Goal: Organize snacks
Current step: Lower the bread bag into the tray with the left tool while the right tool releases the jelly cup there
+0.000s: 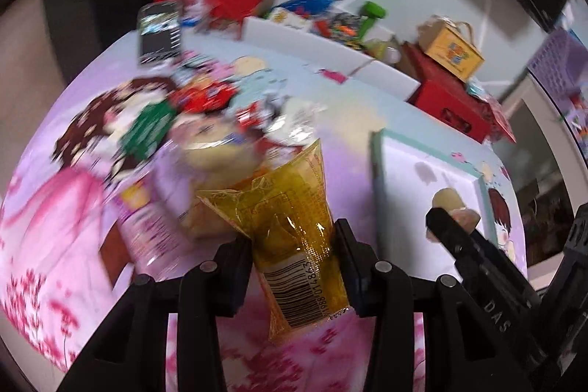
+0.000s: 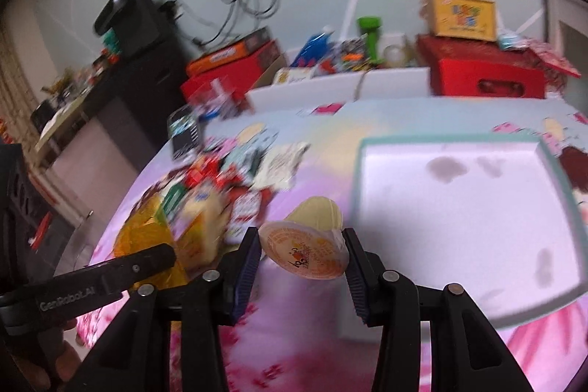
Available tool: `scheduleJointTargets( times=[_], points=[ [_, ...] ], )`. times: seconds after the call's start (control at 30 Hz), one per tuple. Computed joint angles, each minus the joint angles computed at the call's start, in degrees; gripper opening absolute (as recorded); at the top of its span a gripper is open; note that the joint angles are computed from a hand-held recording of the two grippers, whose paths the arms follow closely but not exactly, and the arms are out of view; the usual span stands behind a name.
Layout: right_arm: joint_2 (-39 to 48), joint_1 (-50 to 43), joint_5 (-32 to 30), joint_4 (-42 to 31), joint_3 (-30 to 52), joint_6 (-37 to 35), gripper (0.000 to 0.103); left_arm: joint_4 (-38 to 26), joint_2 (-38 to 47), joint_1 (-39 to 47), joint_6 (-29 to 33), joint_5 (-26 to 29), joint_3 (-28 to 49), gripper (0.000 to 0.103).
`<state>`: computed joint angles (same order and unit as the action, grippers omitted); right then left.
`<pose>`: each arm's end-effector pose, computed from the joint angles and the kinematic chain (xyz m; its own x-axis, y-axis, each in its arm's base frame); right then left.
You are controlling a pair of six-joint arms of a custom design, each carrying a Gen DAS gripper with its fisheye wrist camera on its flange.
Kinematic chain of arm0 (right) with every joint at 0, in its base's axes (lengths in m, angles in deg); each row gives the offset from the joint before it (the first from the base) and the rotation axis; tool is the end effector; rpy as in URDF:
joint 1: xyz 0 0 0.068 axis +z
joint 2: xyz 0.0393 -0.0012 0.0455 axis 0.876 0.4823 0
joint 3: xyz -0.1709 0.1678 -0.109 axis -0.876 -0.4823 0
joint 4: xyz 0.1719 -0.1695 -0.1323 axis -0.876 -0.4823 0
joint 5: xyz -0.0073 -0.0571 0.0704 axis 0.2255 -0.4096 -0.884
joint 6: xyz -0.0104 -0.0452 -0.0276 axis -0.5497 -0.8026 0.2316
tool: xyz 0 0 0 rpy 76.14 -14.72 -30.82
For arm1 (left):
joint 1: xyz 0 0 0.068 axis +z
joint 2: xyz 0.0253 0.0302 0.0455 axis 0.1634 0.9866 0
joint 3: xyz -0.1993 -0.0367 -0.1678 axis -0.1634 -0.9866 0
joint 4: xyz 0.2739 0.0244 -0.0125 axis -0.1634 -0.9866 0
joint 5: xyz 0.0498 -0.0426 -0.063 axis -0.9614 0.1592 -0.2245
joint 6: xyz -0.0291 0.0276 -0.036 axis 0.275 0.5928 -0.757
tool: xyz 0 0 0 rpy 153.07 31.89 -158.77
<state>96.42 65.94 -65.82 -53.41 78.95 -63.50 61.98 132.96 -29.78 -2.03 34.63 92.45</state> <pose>0.1974 0.0199 0.0833 -0.6948 0.2334 -0.6803 0.0520 0.9597 0.2762 0.2215 -0.1768 0.0947 -0.8674 -0.0468 -0.4954 0.1086 0.9538 -0.2803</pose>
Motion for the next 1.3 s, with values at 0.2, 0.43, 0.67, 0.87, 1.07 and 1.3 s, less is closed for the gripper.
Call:
scheduleJointTargets(
  times=[0.2, 0.43, 0.67, 0.87, 1.07, 1.3],
  points=[
    [0.7, -12.1, -0.9, -2.4, 4.3, -5.5, 0.047, -1.6, 9.2, -2.5, 3.9, 0.7, 11.5, 0.044],
    [13.0, -26.9, -7.0, 0.0, 10.4, -8.7, 0.047, -3.0, 19.9, -4.8, 8.1, 2.7, 25.3, 0.044],
    [24.6, -34.6, -7.8, 3.3, 15.3, -11.1, 0.047, -7.2, 33.7, -6.1, 10.3, 3.8, 41.6, 0.044],
    [31.3, -36.6, -7.6, 5.2, 18.1, -11.9, 0.047, -11.0, 43.0, -6.4, 10.8, 5.7, 53.1, 0.044],
    [33.1, -37.3, -7.5, 5.9, 19.1, -12.3, 0.047, -14.5, 47.7, -7.4, 11.5, 4.7, 60.1, 0.044],
    [33.7, -37.9, -7.1, 5.6, 19.7, -11.9, 0.048, -14.7, 46.7, -7.7, 10.6, 2.5, 59.6, 0.075]
  ],
)
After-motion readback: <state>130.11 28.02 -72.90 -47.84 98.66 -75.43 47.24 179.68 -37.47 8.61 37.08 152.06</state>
